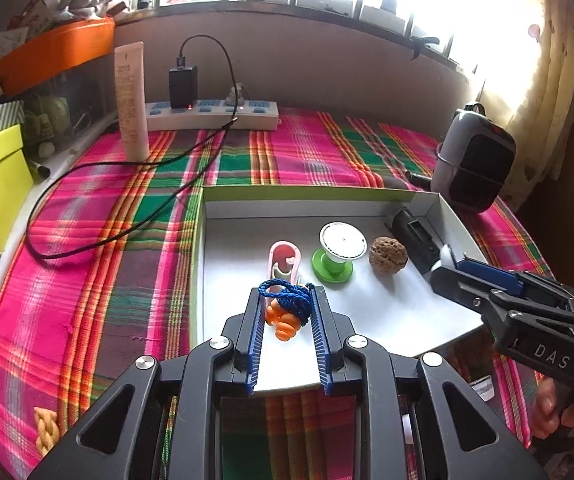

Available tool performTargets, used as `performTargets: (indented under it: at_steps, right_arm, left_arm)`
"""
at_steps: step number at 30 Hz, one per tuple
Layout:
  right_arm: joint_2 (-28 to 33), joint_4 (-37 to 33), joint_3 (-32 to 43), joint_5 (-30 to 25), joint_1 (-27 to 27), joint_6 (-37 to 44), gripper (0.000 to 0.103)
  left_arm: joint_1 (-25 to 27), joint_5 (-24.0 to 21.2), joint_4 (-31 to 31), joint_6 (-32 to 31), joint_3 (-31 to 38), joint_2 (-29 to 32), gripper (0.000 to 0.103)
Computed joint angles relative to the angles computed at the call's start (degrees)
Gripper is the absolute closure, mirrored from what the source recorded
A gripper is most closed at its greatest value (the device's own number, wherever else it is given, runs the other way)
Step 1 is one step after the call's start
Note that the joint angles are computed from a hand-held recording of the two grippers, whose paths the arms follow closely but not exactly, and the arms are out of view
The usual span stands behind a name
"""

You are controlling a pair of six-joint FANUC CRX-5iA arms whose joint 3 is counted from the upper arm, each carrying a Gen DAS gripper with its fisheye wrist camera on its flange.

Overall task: Organize objects
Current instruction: 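Carry the earplugs with the left tool while the right tool carries the black remote into the tray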

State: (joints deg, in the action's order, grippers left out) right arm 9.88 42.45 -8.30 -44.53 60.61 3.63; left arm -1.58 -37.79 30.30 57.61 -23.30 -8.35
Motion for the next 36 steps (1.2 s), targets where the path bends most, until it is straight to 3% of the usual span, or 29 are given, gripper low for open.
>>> performTargets:
  at_steps: [16, 36]
  right_arm:
    - [3.35, -3.14, 4.01, -2.60, -0.36, 5.67, 0.057]
    - [6.19, -5.19, 7.28, -4.48, -1.26, 10.62, 0.057]
  left_arm:
    - [-0.95, 0.14, -6.31, 4.73, 2.40, 2.33, 0.082]
    - [-1.61, 1.60, -7.71, 5.36, 2.65, 2.69, 0.081]
